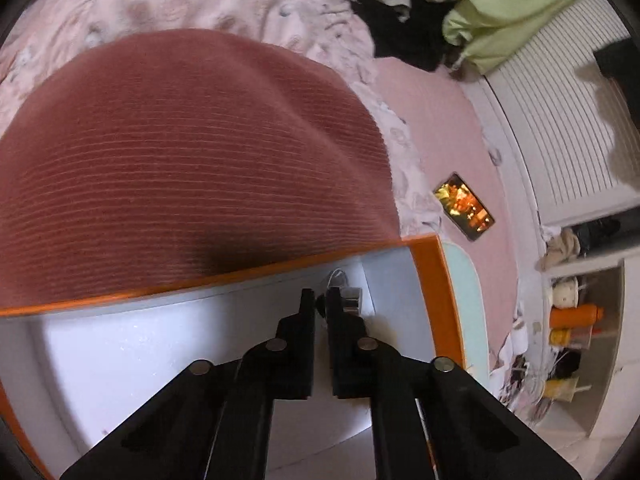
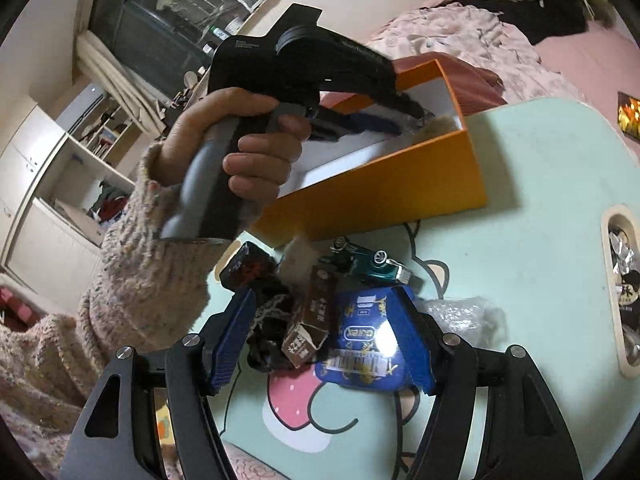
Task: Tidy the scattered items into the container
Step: 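Set the cartoon keychain on the table with the left gripper while the right lifts the brown card box, then place the brown card box on the table with the right gripper while the left grasps the metal keyring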
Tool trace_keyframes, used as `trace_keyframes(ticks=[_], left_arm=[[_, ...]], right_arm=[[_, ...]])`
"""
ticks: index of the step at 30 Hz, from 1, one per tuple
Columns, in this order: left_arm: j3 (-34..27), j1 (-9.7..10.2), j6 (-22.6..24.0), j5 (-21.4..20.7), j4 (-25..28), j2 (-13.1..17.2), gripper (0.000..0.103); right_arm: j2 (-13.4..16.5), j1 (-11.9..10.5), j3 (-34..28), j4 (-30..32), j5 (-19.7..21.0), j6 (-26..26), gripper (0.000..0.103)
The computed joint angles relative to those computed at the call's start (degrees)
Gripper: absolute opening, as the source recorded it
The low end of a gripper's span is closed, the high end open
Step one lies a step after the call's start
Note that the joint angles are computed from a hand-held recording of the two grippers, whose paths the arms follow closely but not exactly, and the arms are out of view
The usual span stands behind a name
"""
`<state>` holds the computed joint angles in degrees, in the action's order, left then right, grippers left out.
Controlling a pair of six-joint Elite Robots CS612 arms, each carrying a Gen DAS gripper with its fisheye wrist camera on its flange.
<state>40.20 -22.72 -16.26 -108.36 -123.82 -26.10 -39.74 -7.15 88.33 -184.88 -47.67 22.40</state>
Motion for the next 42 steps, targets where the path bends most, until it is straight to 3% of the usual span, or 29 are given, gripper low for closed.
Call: trace_keyframes(ticks=[2,7,15,21,27,30,33,36,38,39,42], left_arm=[[2.11,0.18,1.17,-0.15,-2.63,-1.04,0.003],[10.16,1.83,0.93,-5.53,-12.52,-5.61,0.003],[31.08,4.40,2.63,-8.84,-31.56,-17.00,0.003],[41.88,5.29,1.95,-11.15,-37.90,-20.69,0.003],[49.11,5.08,-1.09,-12.58,-47.35,-21.97,0.003],[51.40,4.87,-2.10,-11.80,-50.59,-22.38,0.003],[52.89,4.66,-1.91,-8.93,-51.43,-22.95,0.003],[54.07,4.48,-1.21,-6.30,-51.68,-23.31,0.003],[54.55,4.29,-0.21,-4.97,-51.74,-23.32,0.003],[54.74,4.11,0.38,-4.12,-51.80,-23.33,0.003],[55.26,3.50,2.78,-1.82,-51.75,-23.44,0.012]], right_arm=[[0.11,0.00,-0.08,0.03,0.27,0.01,0.068],[-0.19,0.13,0.14,0.23,-0.07,-1.19,0.068],[-0.88,0.38,-0.04,3.25,-2.73,-3.59,0.068],[-2.67,1.42,-0.97,9.20,-12.46,-8.69,0.068],[-3.54,1.91,-3.26,12.00,-22.22,-8.56,0.068],[-3.59,2.04,-6.36,17.82,-25.86,-10.16,0.068],[-2.81,1.95,-10.68,24.02,-24.56,-13.00,0.068],[-1.29,2.64,-16.76,34.88,-24.67,-16.33,0.068],[0.49,3.73,-21.78,43.42,-27.92,-18.42,0.066],[1.52,4.34,-24.08,46.63,-30.08,-18.82,0.059],[4.75,5.94,-30.37,55.00,-37.50,-18.78,0.056]])
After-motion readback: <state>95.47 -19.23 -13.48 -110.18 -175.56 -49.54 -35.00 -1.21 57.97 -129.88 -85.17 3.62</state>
